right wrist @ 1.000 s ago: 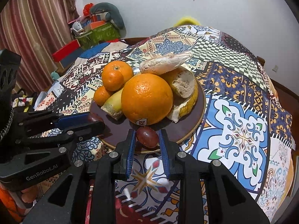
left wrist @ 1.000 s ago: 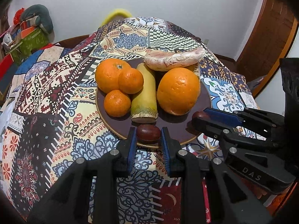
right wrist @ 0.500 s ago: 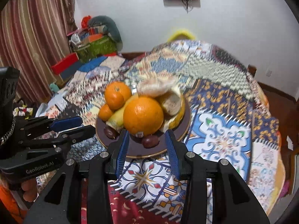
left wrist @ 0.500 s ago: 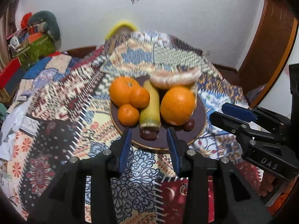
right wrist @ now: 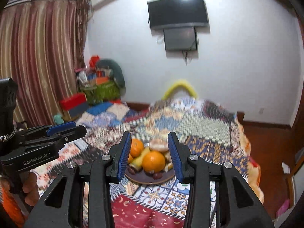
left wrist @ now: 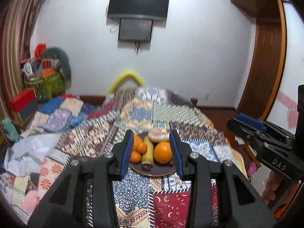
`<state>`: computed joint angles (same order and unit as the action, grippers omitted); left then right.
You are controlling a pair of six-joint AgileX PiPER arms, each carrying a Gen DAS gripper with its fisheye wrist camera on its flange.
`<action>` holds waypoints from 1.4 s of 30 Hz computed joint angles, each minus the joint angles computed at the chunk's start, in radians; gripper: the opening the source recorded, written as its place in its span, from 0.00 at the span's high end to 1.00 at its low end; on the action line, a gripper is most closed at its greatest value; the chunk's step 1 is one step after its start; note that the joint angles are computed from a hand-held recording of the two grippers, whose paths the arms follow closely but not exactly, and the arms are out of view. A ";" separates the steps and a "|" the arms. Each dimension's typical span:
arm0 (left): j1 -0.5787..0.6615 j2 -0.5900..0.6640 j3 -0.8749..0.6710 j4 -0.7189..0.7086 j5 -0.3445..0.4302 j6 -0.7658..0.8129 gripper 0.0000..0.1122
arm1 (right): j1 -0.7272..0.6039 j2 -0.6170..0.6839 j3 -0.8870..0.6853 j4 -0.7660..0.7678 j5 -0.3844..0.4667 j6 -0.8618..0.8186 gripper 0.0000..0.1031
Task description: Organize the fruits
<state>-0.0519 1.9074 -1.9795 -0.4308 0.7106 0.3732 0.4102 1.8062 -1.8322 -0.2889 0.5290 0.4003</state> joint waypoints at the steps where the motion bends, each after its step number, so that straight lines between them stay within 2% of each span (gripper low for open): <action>1: -0.001 -0.035 0.037 -0.007 -0.026 0.013 0.66 | 0.009 -0.018 0.019 -0.031 -0.013 0.029 0.64; 6: -0.010 -0.183 0.194 -0.033 -0.136 0.067 0.64 | 0.069 -0.112 0.114 -0.268 -0.064 0.250 0.58; 9: -0.006 -0.237 0.249 -0.065 -0.169 0.099 0.47 | 0.105 -0.152 0.160 -0.457 -0.074 0.424 0.53; 11: -0.001 -0.271 0.286 -0.088 -0.196 0.122 0.46 | 0.115 -0.167 0.175 -0.508 -0.078 0.479 0.47; 13: 0.003 -0.293 0.304 -0.096 -0.206 0.128 0.42 | 0.122 -0.176 0.189 -0.558 -0.081 0.536 0.43; 16: 0.012 -0.318 0.330 -0.131 -0.217 0.153 0.37 | 0.144 -0.189 0.215 -0.657 -0.069 0.634 0.30; 18: 0.014 -0.333 0.345 -0.136 -0.228 0.160 0.33 | 0.149 -0.182 0.210 -0.667 -0.063 0.643 0.20; 20: 0.020 -0.349 0.368 -0.157 -0.244 0.185 0.29 | 0.160 -0.187 0.218 -0.696 -0.053 0.677 0.16; 25: 0.014 -0.380 0.407 -0.149 -0.270 0.191 0.27 | 0.168 -0.192 0.234 -0.742 -0.045 0.732 0.10; 27: 0.014 -0.386 0.415 -0.149 -0.274 0.194 0.22 | 0.175 -0.196 0.245 -0.775 -0.039 0.772 0.03; 34: -0.004 -0.413 0.455 -0.128 -0.313 0.188 0.11 | 0.184 -0.220 0.288 -0.841 -0.029 0.841 0.00; 42: -0.013 -0.415 0.457 -0.091 -0.311 0.153 0.10 | 0.190 -0.231 0.301 -0.851 -0.017 0.854 0.00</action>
<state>-0.0644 1.4920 -1.5224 -0.5221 0.3997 0.5264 0.5998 1.5756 -1.5310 -1.1396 0.5123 1.2543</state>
